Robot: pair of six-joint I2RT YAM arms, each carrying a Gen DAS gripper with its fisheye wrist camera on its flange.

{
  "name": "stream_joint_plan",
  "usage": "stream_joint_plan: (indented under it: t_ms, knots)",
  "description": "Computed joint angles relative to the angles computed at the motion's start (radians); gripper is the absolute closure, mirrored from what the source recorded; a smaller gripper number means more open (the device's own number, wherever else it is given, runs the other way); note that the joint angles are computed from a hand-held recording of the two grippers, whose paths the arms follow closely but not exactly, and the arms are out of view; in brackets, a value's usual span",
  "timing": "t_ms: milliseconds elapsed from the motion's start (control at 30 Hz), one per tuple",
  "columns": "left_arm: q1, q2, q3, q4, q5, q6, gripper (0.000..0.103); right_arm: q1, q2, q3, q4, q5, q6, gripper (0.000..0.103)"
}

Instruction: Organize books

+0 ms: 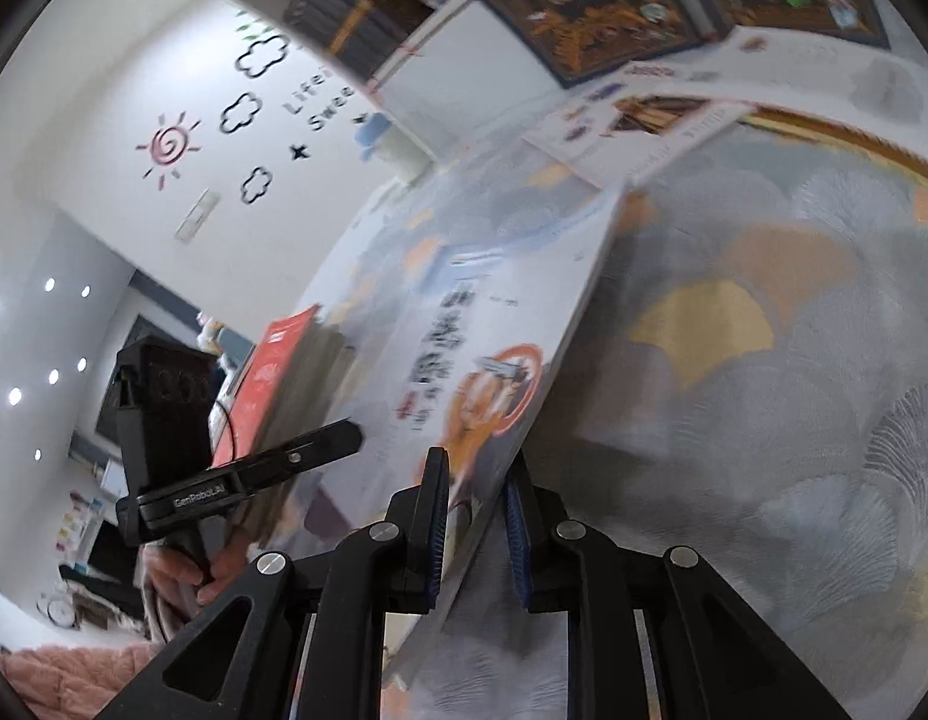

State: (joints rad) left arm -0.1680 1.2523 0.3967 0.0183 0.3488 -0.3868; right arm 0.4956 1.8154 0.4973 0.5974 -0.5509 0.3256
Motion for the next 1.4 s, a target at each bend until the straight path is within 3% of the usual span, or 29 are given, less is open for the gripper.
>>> stream_joint_plan:
  t_ms: [133, 467, 700, 967, 1233, 1400]
  knots:
    - [0.0, -0.087, 0.009, -0.081, -0.016, 0.025, 0.068, 0.077, -0.087, -0.012, -0.066, 0.103, -0.034, 0.085]
    - [0.124, -0.334, 0.005, -0.258, 0.091, 0.096, 0.068, 0.21, -0.269, -0.018, -0.168, 0.225, -0.029, 0.085]
    - [0.33, -0.513, 0.068, -0.487, 0.2, 0.216, 0.068, 0.351, -0.336, 0.071, -0.254, 0.341, -0.021, 0.085]
    - [0.665, -0.544, 0.194, -0.692, 0.361, 0.486, 0.068, 0.461, -0.239, 0.266, -0.312, 0.383, -0.017, 0.084]
    - [1.075, -0.379, 0.261, -0.85, 0.546, 0.837, 0.068, 0.548, -0.038, 0.496, -0.347, 0.389, -0.018, 0.084]
    - [1.215, -0.265, 0.255, -0.882, 0.56, 1.008, 0.068, 0.582, 0.108, 0.623, -0.377, 0.373, -0.002, 0.084]
